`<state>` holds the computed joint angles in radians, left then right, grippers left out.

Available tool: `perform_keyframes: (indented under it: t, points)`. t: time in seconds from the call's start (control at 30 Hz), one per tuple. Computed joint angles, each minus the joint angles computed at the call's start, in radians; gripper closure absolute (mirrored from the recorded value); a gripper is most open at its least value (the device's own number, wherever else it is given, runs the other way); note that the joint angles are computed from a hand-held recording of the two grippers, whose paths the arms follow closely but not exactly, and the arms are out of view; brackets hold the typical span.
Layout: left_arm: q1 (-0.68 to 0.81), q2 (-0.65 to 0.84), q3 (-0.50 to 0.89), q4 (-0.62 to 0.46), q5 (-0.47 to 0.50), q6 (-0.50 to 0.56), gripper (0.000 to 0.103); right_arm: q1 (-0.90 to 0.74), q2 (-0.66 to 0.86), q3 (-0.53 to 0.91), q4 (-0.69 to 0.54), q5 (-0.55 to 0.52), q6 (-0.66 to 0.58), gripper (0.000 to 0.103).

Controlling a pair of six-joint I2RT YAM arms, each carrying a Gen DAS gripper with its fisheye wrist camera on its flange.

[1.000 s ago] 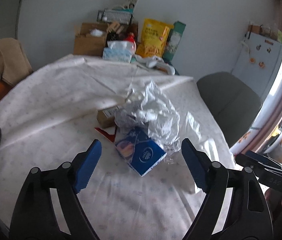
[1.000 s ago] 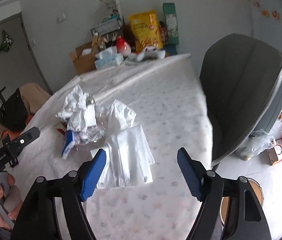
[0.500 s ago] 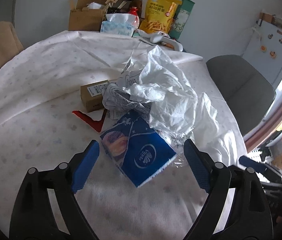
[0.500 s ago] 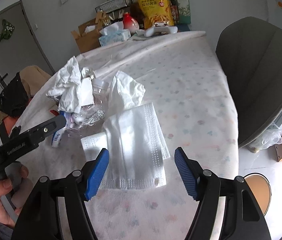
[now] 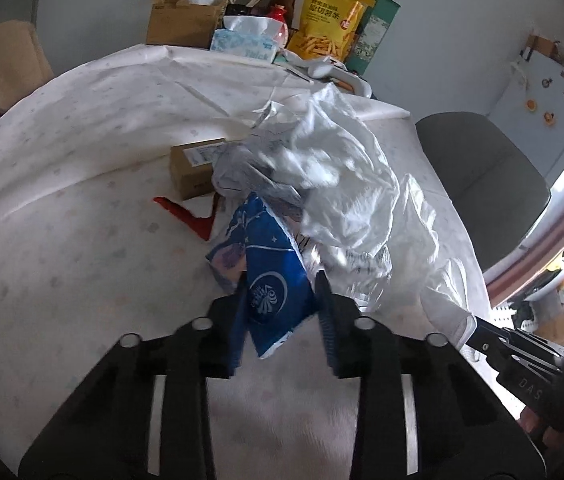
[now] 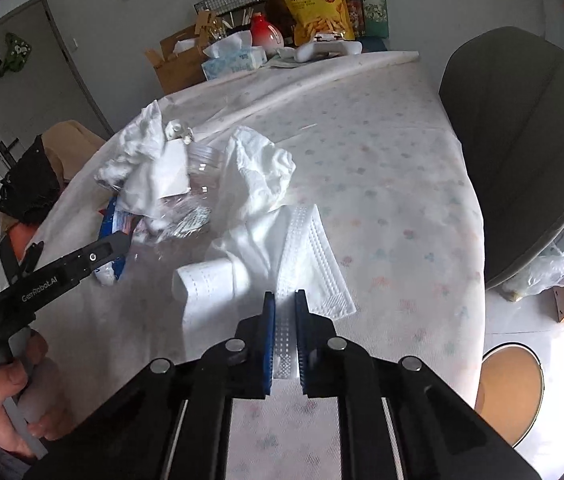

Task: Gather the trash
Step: 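Carry the blue packet with the left gripper over the tan bin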

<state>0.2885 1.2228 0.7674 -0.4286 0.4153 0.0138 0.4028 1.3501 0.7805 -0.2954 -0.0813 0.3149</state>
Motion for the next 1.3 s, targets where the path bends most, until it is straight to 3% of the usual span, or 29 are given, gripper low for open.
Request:
perform_keyframes:
  t: [0.5, 0.9, 1.13, 1.3]
  points:
    - [0.056, -0.236, -0.002, -0.091, 0.013, -0.001, 0.08, -0.009, -0.262, -0.051, -0.097, 0.053, 0.011, 0.095]
    - [-0.331, -0.318, 0.029, -0.065, -0.205, -0.145, 0.08, -0.273, -0.473, -0.099, -0.224, 0.009, -0.083, 0.095]
    - [-0.603, -0.232, 0.064, 0.018, -0.332, -0.234, 0.08, -0.598, -0.547, -0.122, -0.289, -0.114, -0.196, 0.095]
    - [-0.77, -0.103, 0.099, 0.088, -0.372, -0.288, 0.08, -0.828, -0.534, -0.129, -0.299, -0.197, -0.308, 0.095]
